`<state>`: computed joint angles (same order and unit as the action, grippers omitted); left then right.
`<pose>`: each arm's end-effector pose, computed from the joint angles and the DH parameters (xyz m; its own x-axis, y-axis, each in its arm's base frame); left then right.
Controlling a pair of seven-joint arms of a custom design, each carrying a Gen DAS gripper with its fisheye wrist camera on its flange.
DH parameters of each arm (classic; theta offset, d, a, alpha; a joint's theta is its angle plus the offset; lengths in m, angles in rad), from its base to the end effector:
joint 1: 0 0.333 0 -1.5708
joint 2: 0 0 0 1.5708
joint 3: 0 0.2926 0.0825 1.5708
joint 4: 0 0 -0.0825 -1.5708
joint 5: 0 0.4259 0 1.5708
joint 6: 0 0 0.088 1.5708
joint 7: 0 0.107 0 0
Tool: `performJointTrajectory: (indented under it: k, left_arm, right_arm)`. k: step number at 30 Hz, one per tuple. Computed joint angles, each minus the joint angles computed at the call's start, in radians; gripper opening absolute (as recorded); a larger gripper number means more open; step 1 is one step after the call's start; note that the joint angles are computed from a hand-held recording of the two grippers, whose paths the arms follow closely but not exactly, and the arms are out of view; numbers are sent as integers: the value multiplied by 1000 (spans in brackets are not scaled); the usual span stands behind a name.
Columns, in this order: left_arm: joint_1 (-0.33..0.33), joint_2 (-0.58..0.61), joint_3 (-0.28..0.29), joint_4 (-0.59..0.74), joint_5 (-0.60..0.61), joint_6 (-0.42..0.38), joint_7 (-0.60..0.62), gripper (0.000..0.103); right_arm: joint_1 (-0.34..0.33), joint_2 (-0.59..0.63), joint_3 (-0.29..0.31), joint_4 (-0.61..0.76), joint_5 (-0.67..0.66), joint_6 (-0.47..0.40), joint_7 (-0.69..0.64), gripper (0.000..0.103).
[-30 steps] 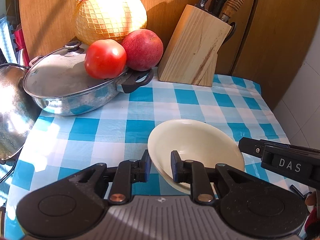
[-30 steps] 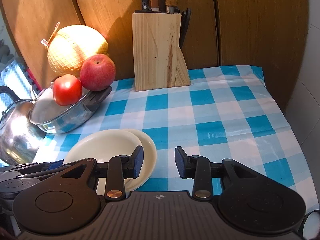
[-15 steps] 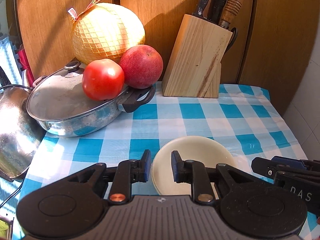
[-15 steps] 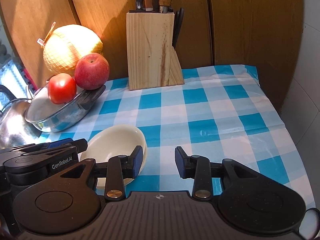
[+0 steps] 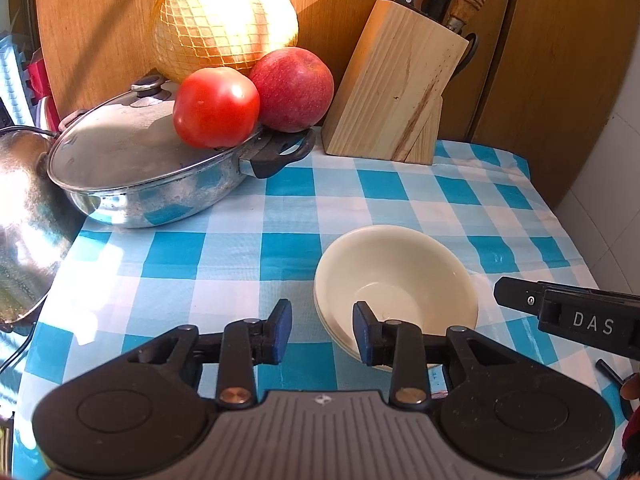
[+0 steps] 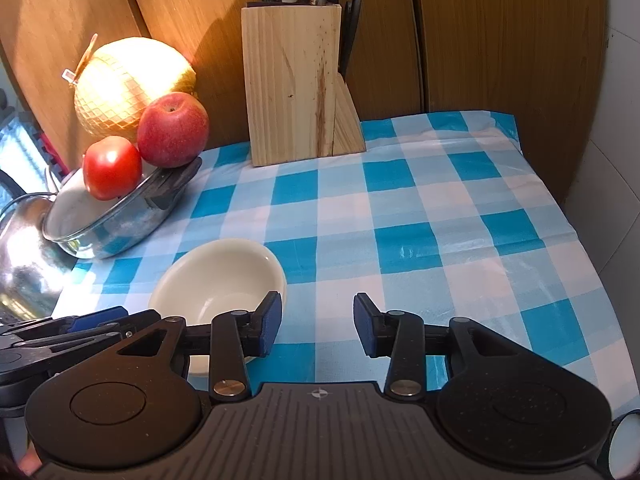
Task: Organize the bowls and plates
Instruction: 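Move the right gripper to the rim of the nested cream bowls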
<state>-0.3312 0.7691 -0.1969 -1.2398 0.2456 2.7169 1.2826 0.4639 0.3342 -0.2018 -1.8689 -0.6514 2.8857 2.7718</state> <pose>0.7269 -0.3777 0.3638 -0.3491 -0.9314 0.1032 -0.7287 0.2006 -0.6547 0.6590 0.2231 0.3621 -0.2361 -0.9488 -0.2100 -0.6785 0.3157 -0.6633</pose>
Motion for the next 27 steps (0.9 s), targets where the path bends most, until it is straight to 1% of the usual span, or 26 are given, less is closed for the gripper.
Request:
performJointTrajectory:
  k: [2,6,9,13,18,23,27]
  left_arm:
    - [2,-12,2,-19,2,12,-3,35]
    - [-5,-32,17,-51,21,40,-19,37]
    - [-2,-37,12,-57,26,46,-17,37]
    - [-10,-51,22,-79,49,67,-21,37]
    - [-50,-70,81,-103,125,108,-87,38]
    - [-59,-69,97,-97,167,102,-132,39]
    - [-86,-72,137,-99,224,108,-192,39]
  right_arm:
    - [4,0,-5,0,-8,5,5,50]
    - [3,1,-5,0,-5,12,0,52]
    - [-1,3,0,-1,10,22,-14,53]
    - [15,1,-16,-3,-2,23,-5,54]
    - [18,1,-17,0,-10,16,0,55]
    - [24,1,-20,3,-39,1,17,55]
    - [24,-3,-21,3,-74,-3,41,55]
